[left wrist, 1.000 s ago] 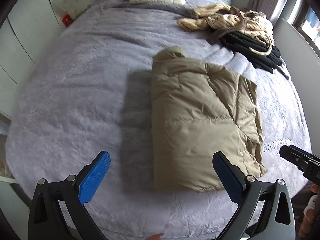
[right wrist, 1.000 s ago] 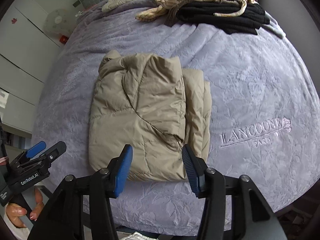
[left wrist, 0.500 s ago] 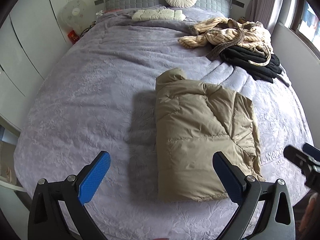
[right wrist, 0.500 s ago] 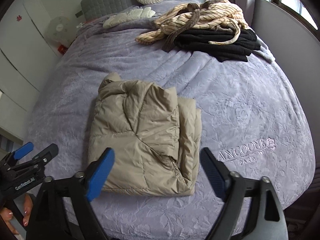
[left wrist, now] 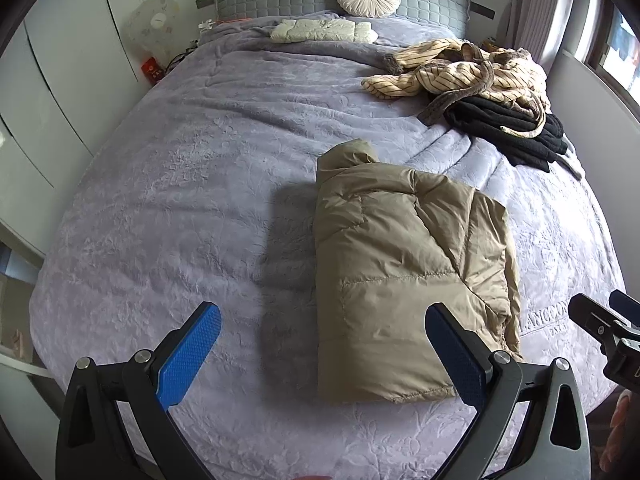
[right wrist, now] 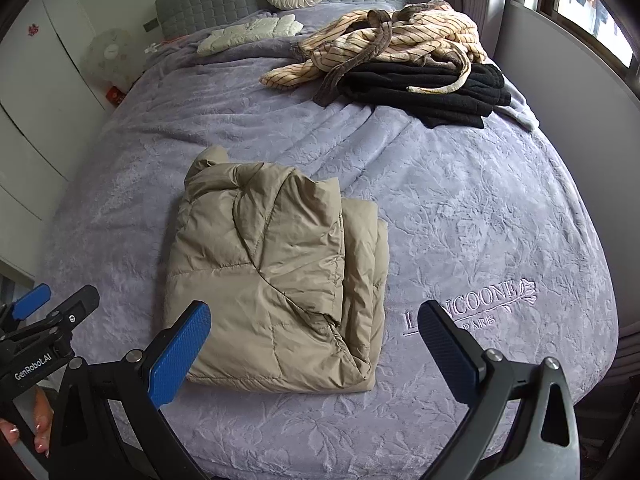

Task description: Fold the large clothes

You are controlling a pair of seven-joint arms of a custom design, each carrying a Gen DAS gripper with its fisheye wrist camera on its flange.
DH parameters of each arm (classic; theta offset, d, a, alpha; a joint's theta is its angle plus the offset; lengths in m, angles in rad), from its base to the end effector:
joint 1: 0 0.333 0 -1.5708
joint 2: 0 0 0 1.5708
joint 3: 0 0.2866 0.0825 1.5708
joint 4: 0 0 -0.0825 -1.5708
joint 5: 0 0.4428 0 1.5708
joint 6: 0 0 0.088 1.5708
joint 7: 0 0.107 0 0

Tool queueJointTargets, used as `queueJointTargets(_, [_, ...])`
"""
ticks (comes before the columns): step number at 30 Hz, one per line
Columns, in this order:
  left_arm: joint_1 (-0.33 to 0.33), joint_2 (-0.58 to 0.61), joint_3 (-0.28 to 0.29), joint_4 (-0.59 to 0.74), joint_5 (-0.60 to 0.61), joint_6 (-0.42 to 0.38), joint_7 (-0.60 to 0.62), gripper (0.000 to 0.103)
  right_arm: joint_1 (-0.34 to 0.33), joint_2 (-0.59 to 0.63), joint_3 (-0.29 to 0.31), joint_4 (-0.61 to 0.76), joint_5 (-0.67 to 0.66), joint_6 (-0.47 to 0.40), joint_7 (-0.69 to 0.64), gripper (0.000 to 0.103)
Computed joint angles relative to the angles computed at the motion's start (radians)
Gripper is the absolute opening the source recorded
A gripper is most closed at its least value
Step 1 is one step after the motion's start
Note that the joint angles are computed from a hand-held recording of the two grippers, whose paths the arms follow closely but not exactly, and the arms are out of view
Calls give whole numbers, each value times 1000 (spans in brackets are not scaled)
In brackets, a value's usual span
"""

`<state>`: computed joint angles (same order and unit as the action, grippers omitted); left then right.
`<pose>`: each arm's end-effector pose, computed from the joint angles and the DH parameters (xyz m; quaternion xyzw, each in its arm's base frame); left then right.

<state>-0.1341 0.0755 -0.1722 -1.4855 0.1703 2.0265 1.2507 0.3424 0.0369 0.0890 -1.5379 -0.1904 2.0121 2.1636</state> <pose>0.6451 -0.1893 0.6447 -0.6786 0.6932 -0.1703 0.1732 0.6057 0.2653 0.6386 -0.6453 0.7271 -0.1460 0.1834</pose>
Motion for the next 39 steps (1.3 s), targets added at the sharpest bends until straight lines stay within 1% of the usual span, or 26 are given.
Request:
queueJointTargets(13, [-1,-4,-2,-5,-8,-14,0,102,3,5,0,10,-9,-12,7,103])
queueJointTargets(39, [-2,5,-2,4,-11,-15,4,102,6,11,-2,23,-10,-22,2,103])
